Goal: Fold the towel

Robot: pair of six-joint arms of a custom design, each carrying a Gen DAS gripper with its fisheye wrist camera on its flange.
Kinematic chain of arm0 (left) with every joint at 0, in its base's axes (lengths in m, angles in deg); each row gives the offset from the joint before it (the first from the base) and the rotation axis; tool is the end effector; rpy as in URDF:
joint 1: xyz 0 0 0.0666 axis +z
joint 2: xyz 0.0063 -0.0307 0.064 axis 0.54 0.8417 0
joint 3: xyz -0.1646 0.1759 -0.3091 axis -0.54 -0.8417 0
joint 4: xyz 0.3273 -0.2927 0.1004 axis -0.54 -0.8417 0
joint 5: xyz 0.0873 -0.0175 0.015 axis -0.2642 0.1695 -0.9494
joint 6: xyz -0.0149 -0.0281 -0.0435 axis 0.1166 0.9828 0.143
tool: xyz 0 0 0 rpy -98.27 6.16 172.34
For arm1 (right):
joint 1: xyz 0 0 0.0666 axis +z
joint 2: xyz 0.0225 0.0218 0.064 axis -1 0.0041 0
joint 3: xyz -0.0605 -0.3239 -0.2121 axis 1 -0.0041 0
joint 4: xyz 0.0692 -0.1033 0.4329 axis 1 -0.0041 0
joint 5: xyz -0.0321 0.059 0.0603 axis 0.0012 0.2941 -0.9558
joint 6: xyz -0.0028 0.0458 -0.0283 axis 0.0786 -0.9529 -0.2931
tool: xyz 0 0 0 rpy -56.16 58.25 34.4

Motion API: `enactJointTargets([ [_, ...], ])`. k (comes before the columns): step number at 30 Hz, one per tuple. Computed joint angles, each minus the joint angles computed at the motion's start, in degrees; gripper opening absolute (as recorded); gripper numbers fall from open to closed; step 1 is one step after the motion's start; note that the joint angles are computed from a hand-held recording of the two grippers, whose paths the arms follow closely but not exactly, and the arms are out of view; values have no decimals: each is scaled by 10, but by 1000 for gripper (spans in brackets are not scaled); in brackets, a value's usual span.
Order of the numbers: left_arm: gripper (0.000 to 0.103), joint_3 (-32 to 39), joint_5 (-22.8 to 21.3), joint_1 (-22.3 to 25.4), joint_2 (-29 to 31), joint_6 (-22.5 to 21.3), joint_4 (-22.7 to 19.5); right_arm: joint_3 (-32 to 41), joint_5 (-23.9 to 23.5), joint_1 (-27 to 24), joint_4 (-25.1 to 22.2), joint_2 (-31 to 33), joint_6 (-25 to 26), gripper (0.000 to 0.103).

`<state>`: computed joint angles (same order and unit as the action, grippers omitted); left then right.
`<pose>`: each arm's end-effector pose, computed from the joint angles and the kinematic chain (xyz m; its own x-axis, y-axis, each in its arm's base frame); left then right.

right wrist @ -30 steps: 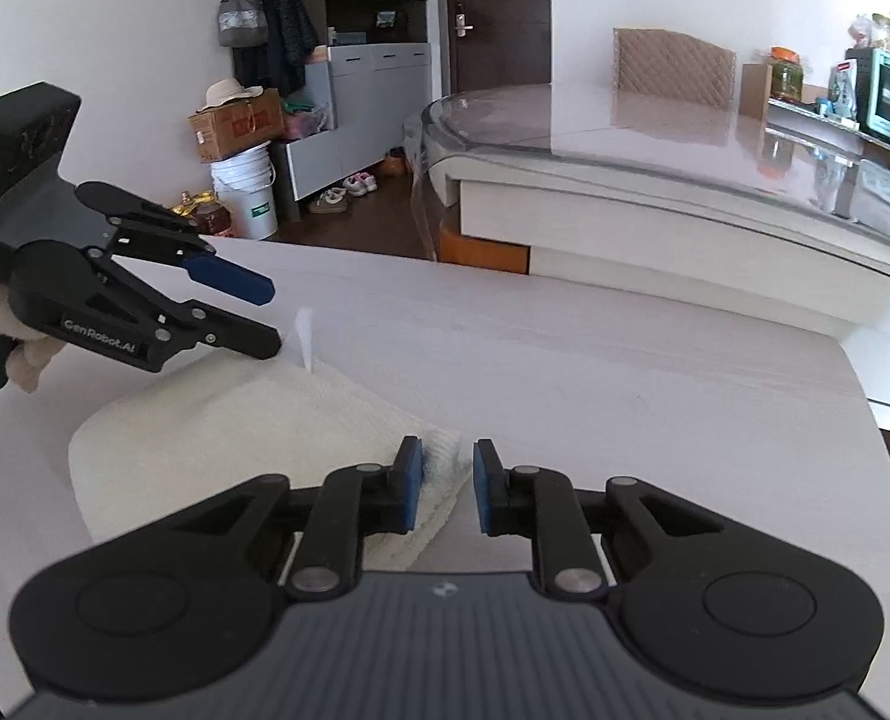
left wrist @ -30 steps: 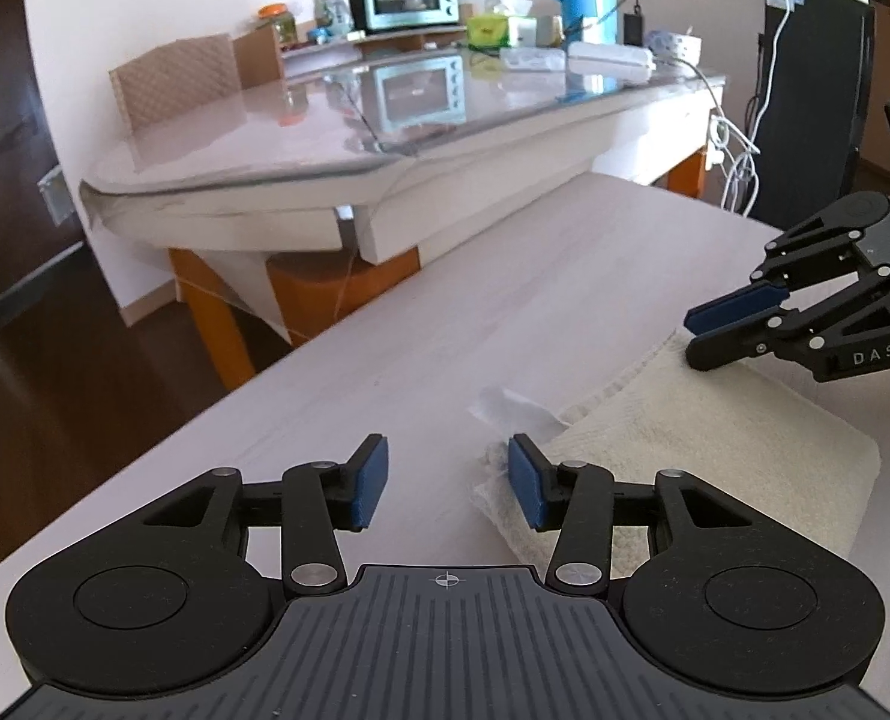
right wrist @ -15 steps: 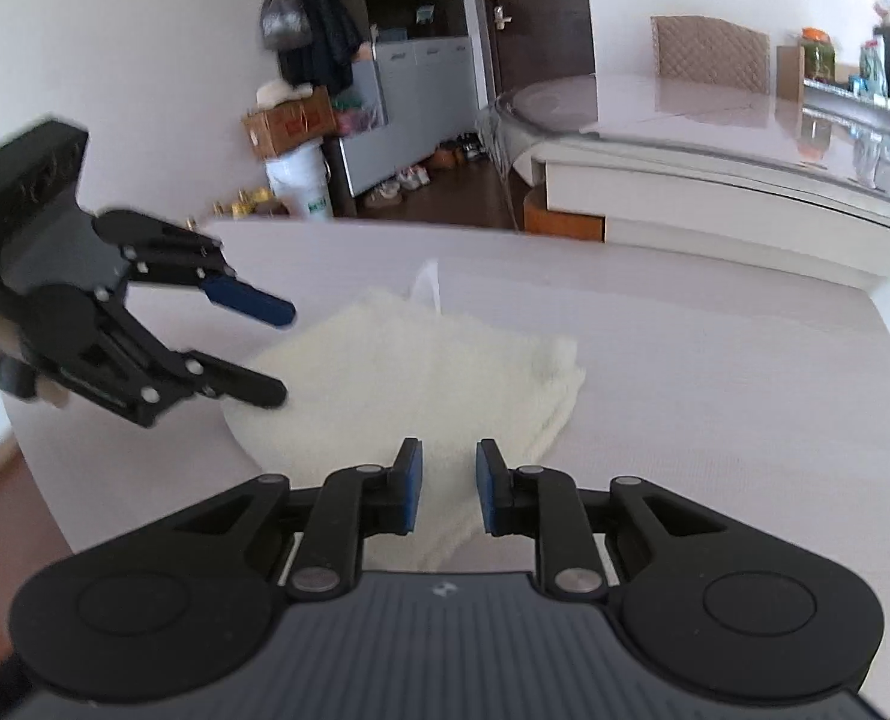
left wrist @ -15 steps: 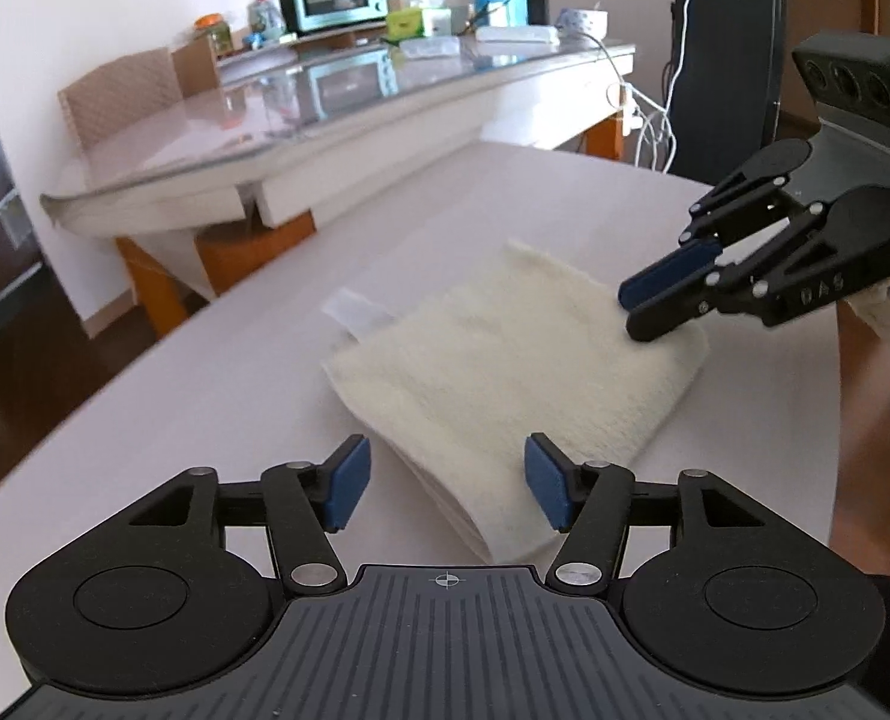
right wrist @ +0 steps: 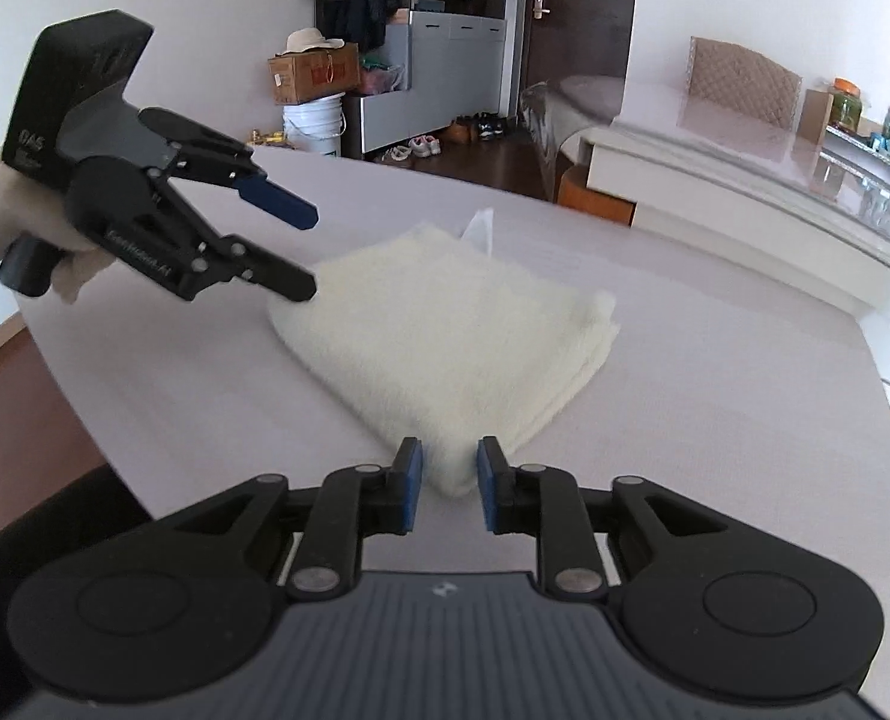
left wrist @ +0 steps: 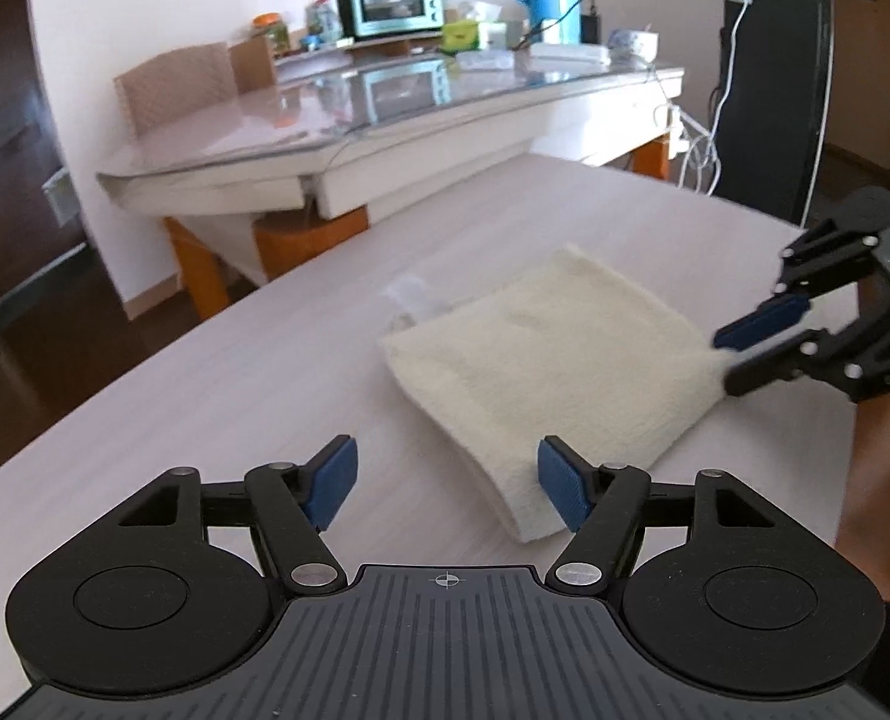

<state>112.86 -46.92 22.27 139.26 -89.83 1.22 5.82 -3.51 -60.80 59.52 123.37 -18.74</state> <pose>0.4982 -0.1021 0.3398 -0.4840 0.4623 -0.7430 0.6006 0.7930 0.1022 0.4675 0.2641 0.3374 -0.4989 -0.4142 -0.7613 -0.6397 0.7686 0.0010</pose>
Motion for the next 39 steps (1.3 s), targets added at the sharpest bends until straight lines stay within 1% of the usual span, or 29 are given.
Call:
enactJointTargets([
  [6,72,-3,-7,6,-1,8,5,-13,-11,5,16,-10,-29,27],
  [9,72,-3,-16,11,-3,9,8,-18,-21,-3,39,-20,-54,29],
  [11,74,-7,-23,14,-9,16,15,-19,-8,-8,54,-23,-59,37],
  [12,75,-11,-25,14,-13,21,20,-16,2,-10,58,-21,-57,38],
  [14,85,-20,-26,14,-23,28,29,-9,19,-15,59,-15,-49,39],
  [15,87,-23,-25,14,-27,30,31,-4,22,-18,61,-9,-46,42],
  [16,91,-27,-25,12,-32,34,32,8,25,-23,66,3,-42,51],
  [17,92,-31,-25,11,-37,39,34,16,28,-25,66,11,-39,54],
  [18,92,-34,-25,9,-41,44,35,28,29,-28,66,22,-31,55],
  [19,93,-38,-27,7,-46,50,35,37,30,-29,65,30,-24,57],
  [21,93,-42,-31,3,-52,59,35,56,30,-31,60,47,-9,62],
  [22,94,-44,-33,2,-54,64,34,66,30,-32,58,56,-2,69],
  [23,97,-45,-37,0,-57,70,32,77,32,-32,54,67,7,73],
  [25,101,-46,-46,-4,-58,81,29,95,36,-33,46,83,23,73],
  [28,102,-47,-77,-13,-56,98,33,117,44,-36,33,101,35,77],
  [30,103,-47,-85,-15,-53,109,36,124,47,-39,32,108,36,79],
  [32,103,-45,-91,-15,-47,118,38,138,49,-43,20,122,38,79],
  [35,103,-43,-107,-18,-41,115,39,153,56,-45,-4,138,54,79],
  [37,103,-41,-118,-19,-36,109,38,151,53,-47,-7,137,52,79],
  [39,103,-38,-115,-16,-32,107,35,147,55,-48,-12,132,46,80],
])
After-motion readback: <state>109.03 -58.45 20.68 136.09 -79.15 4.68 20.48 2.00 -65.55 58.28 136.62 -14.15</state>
